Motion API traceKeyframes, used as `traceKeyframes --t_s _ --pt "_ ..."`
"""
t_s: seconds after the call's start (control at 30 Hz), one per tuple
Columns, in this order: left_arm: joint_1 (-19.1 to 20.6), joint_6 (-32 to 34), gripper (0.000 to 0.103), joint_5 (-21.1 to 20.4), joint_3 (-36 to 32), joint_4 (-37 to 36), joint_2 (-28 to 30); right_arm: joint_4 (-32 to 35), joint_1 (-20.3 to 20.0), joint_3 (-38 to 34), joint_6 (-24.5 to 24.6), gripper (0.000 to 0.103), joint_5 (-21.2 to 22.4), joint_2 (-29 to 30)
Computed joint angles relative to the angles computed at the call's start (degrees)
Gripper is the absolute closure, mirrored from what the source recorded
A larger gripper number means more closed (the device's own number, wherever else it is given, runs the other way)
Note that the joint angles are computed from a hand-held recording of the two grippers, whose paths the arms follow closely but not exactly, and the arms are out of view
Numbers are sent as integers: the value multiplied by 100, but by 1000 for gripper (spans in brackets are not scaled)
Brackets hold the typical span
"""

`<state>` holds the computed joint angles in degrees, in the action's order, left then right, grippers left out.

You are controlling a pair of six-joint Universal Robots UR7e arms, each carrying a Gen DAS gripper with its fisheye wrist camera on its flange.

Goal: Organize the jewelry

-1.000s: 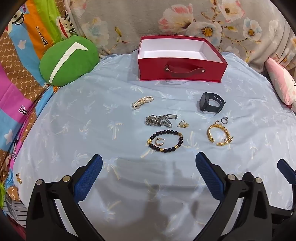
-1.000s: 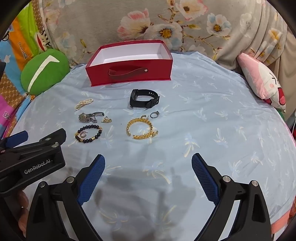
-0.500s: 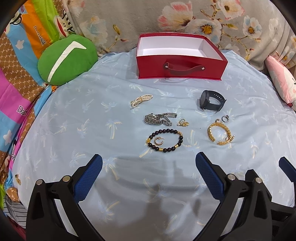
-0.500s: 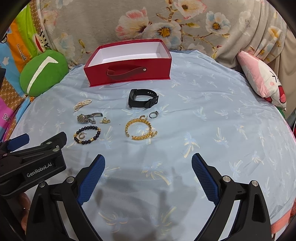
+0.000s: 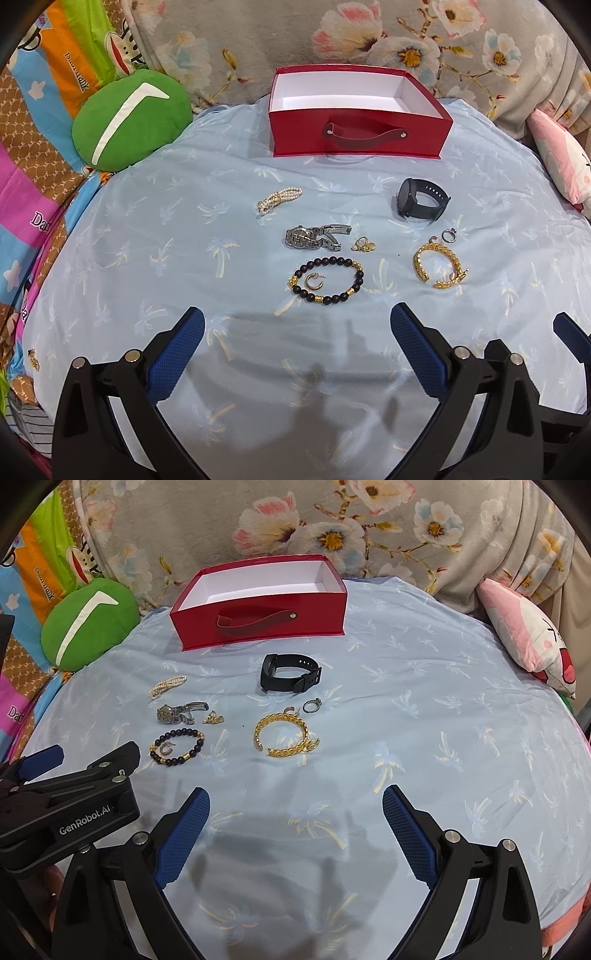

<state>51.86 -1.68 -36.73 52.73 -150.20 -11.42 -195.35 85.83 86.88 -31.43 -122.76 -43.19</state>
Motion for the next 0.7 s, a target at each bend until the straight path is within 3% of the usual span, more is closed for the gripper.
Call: traceKeyframes --t_s 0.7 --pt "31 -114 5 11 50 51 -35 -11 -9 24 16 10 -17 8"
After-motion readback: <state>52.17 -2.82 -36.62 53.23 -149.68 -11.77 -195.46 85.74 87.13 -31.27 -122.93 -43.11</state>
